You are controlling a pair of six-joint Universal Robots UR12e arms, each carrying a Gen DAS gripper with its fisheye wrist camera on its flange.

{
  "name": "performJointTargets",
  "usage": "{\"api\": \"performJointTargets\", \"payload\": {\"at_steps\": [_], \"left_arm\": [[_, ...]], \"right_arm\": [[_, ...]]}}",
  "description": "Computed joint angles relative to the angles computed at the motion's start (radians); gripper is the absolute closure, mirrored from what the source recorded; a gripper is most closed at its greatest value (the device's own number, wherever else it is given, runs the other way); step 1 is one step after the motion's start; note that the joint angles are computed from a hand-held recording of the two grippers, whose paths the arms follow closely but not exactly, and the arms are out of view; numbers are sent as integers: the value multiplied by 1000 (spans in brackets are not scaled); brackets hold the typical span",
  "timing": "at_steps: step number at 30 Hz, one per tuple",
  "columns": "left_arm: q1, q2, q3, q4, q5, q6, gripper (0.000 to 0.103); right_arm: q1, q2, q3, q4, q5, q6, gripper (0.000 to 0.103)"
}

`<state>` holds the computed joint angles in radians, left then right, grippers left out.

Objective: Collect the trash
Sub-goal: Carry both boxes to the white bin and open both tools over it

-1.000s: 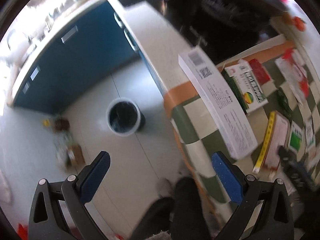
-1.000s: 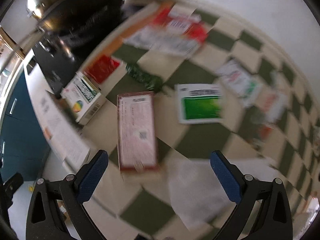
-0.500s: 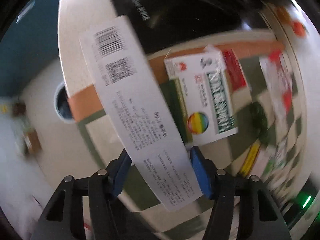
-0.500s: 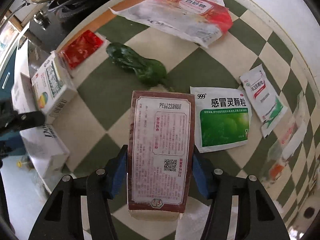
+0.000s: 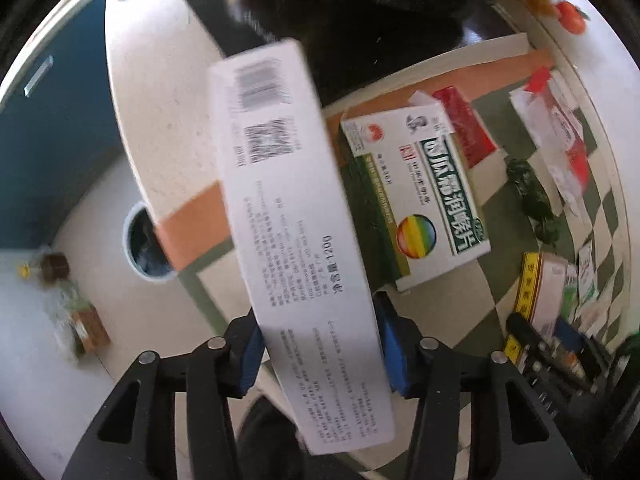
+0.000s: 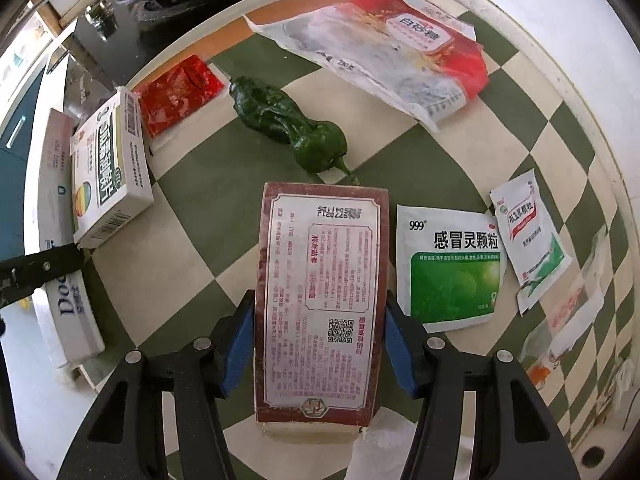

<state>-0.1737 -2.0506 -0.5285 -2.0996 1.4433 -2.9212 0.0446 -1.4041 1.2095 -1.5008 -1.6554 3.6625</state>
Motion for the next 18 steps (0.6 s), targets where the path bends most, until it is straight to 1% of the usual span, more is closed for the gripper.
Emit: {"api": "performJointTargets", "payload": {"at_steps": [1,4,6,7,10,12,13,14,15,16,17,18], "left_arm": [[9,17,-20,16,0,24,58],[38,44,-20,34,-11,58,60],[63,36,25,21,-30,60,60],[75,15,74,6,-36,59,60],[117,6,114,7,-64,56,61],[162,-9,144,4,-96,63,61],[164,-18,163,1,-102,49,61],[179,-35,196,-14,-111,49,61],[183,-79,272,-36,-117,38,61],[204,-100,313,-56,-125,44,61],[222,-120,349,-74,-128,51,61],[244,-127,354,-79,-126,63,61]], "right_arm": [[-3,-4,0,-3,11,9,43],[-9,-19,1,-28,64,38,43],[-2,-21,-14,-45,76,41,43],[3,-20,-24,-59,81,37,43],[27,-2,-80,-78,79,31,43],[46,23,-136,-78,77,33,43],[59,40,-163,-86,78,36,43],[73,66,-207,-82,80,39,43],[87,80,-235,-84,83,43,43],[105,112,-282,-86,94,40,43],[119,141,-321,-84,104,34,43],[133,157,-346,-74,107,34,43]]}}
